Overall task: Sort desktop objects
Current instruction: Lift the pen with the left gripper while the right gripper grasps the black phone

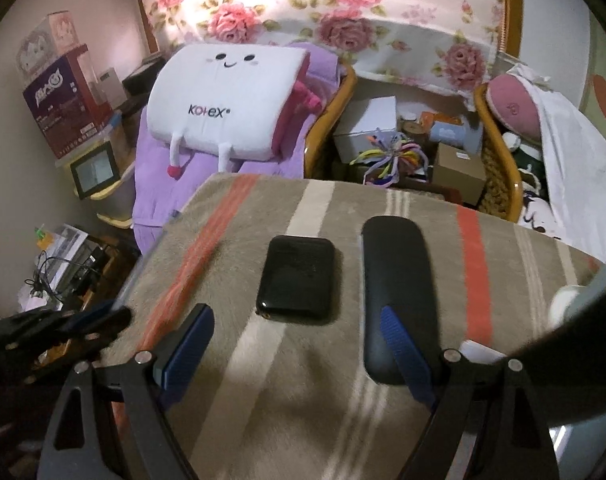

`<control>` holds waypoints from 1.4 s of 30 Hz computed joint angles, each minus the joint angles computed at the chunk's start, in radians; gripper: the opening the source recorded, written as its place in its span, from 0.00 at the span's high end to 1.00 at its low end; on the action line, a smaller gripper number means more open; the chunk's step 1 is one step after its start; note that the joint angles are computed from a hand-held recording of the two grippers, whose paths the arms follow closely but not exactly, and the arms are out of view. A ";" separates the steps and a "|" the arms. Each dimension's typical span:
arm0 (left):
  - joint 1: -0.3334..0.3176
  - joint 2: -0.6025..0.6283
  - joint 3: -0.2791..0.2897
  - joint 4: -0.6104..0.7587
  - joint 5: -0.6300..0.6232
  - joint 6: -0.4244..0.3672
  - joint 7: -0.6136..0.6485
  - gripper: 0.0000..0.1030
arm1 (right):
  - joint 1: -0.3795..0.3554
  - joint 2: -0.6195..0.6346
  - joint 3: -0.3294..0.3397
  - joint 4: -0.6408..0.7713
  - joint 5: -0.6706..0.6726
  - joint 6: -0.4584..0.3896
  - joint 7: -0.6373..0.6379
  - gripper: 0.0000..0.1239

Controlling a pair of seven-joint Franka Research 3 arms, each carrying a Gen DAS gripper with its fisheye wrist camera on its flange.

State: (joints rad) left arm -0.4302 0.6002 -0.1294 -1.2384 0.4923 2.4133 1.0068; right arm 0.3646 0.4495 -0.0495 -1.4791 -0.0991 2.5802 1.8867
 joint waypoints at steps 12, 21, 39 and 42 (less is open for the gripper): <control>0.035 -0.123 -0.017 -0.109 -0.005 0.043 -0.050 0.89 | 0.005 0.261 -0.013 0.351 0.030 -0.205 0.012 0.28; 0.037 -0.142 -0.019 -0.130 0.015 0.050 -0.054 0.89 | 0.011 0.430 -0.030 0.601 0.009 -0.367 0.007 0.28; 0.040 -0.182 -0.033 -0.152 0.022 0.045 -0.044 0.89 | -0.005 0.339 -0.014 0.449 0.048 -0.269 0.034 0.45; 0.036 -0.195 -0.040 -0.156 0.015 0.037 -0.040 0.89 | 0.002 0.283 -0.015 0.370 0.041 -0.235 0.032 0.45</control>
State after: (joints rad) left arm -0.3938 0.4049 -0.1695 -1.3946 0.5075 2.4502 0.9673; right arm 0.3671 0.7330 -0.0650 -1.1090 -0.0576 2.3449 1.9189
